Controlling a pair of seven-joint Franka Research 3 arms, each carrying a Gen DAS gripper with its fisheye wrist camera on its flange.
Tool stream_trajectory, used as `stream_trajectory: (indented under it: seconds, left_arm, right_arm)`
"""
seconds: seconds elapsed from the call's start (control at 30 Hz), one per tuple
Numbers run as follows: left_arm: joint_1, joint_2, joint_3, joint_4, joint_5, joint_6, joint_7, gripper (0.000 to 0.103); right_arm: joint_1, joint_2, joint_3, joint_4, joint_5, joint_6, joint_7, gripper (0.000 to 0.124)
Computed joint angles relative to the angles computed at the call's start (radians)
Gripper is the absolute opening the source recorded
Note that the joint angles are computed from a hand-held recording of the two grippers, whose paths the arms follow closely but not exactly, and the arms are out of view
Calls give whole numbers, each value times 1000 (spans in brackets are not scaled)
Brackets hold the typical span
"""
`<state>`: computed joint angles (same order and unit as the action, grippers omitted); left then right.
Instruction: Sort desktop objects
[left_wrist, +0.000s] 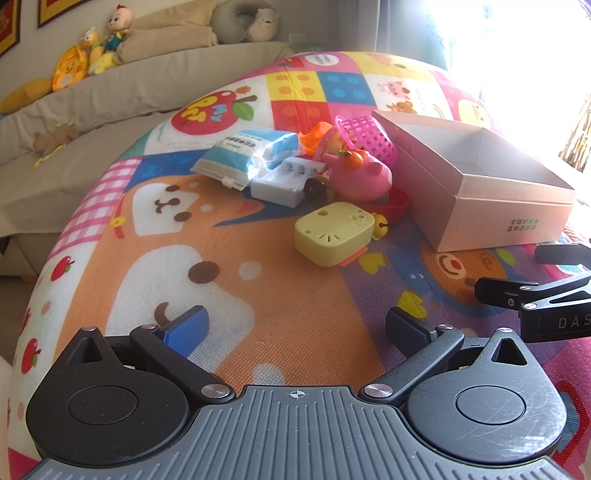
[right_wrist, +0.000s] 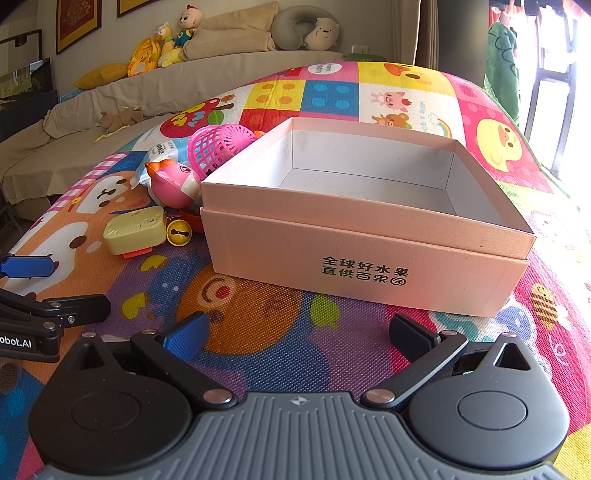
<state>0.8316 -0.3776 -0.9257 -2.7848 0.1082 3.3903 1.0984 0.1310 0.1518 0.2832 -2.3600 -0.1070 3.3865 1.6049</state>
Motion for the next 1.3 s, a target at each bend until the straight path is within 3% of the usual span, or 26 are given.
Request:
stream_trajectory:
  seconds: [1.3]
  left_arm:
    - [-29,-5,21,-2,2,-16,-3,103]
  right_arm:
    - [7,-1,-6,0,5,-1,-3,103]
